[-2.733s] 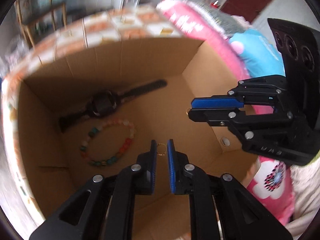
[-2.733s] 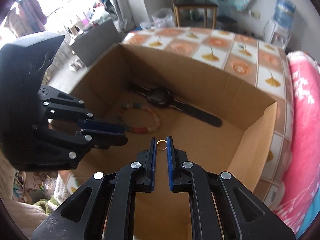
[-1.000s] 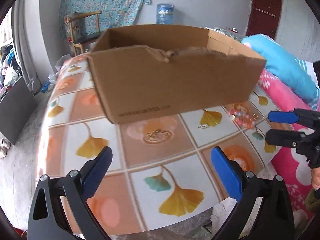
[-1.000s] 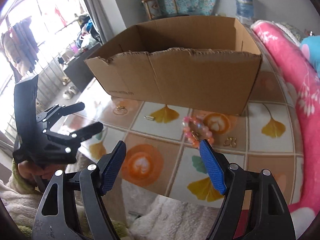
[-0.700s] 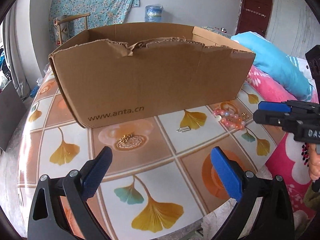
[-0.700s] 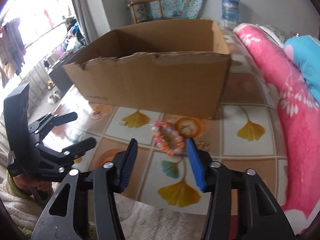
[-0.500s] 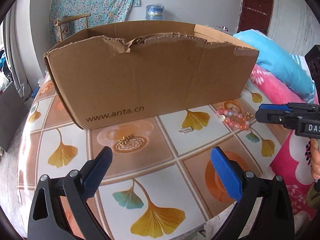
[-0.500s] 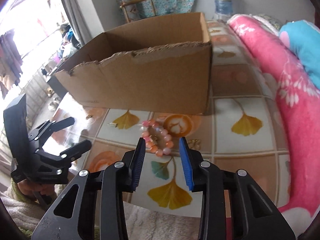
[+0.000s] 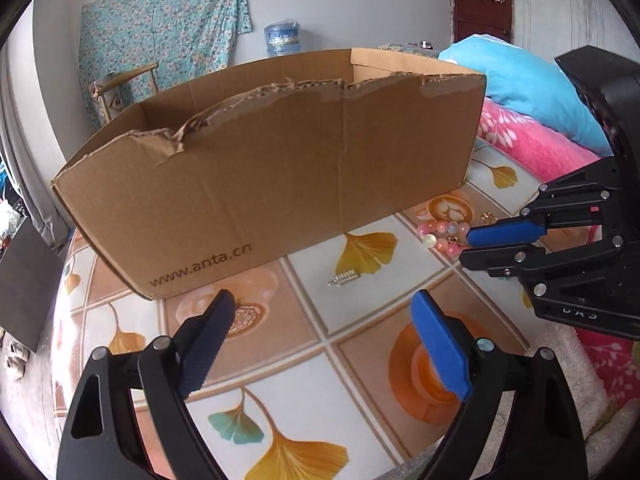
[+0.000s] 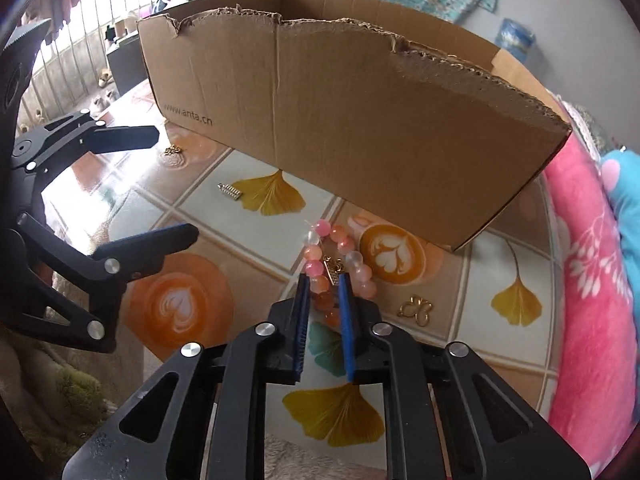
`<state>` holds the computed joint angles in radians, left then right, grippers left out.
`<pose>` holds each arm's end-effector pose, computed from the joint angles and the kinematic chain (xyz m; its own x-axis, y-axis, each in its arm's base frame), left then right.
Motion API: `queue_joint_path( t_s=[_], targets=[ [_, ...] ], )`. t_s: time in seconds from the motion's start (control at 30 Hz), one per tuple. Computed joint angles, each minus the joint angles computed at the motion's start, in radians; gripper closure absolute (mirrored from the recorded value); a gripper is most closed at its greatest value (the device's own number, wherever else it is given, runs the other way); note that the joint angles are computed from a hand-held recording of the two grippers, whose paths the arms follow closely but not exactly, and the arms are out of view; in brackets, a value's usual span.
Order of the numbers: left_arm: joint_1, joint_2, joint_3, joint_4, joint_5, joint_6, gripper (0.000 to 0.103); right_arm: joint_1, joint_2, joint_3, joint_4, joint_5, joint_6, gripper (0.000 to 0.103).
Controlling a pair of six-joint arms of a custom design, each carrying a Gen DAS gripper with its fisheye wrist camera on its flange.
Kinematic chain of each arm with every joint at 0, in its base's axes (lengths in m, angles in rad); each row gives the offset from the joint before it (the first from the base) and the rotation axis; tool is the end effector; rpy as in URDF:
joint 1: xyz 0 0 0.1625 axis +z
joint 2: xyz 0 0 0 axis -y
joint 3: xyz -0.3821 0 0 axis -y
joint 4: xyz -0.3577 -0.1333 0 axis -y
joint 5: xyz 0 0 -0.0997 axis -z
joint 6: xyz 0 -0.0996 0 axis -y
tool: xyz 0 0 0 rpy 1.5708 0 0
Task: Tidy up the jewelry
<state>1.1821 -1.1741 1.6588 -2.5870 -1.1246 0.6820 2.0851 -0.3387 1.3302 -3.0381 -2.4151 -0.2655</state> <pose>-0.0626 -0.6180 0.3213 -0.5065 0.6111 -0.6083 0.8321 0.5314 -0.1590 0.3834 -0.5589 -0.0230 -0.6059 -0.2307 0.7614 -0.6179 0.7393 -0.2677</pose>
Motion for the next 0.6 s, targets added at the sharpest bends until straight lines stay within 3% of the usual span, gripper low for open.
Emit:
queue_joint_path(
  t_s=[0.13,0.2,0.5,0.6],
  targets=[
    [0.0,0.008,-0.008,0.013,-0.004,-0.007,0.015,-0.022,-0.058,0.05,-0.014,0.131,0.057,0.09],
    [0.0,0.01,-0.008,0.01,-0.003,-0.004,0.015,-0.033,-0.074,0.061,-0.019,0.163,0.083,0.09],
    [-0.001,0.019,-0.01,0.019,0.005,-0.006,0.015,-0.042,-0.057,0.025,0.021,0.148,0.058,0.094],
    [-0.002,0.022,-0.01,0.02,0.008,-0.004,0.015,-0.054,-0.073,0.021,0.075,0.193,0.072,0.094]
  ],
)
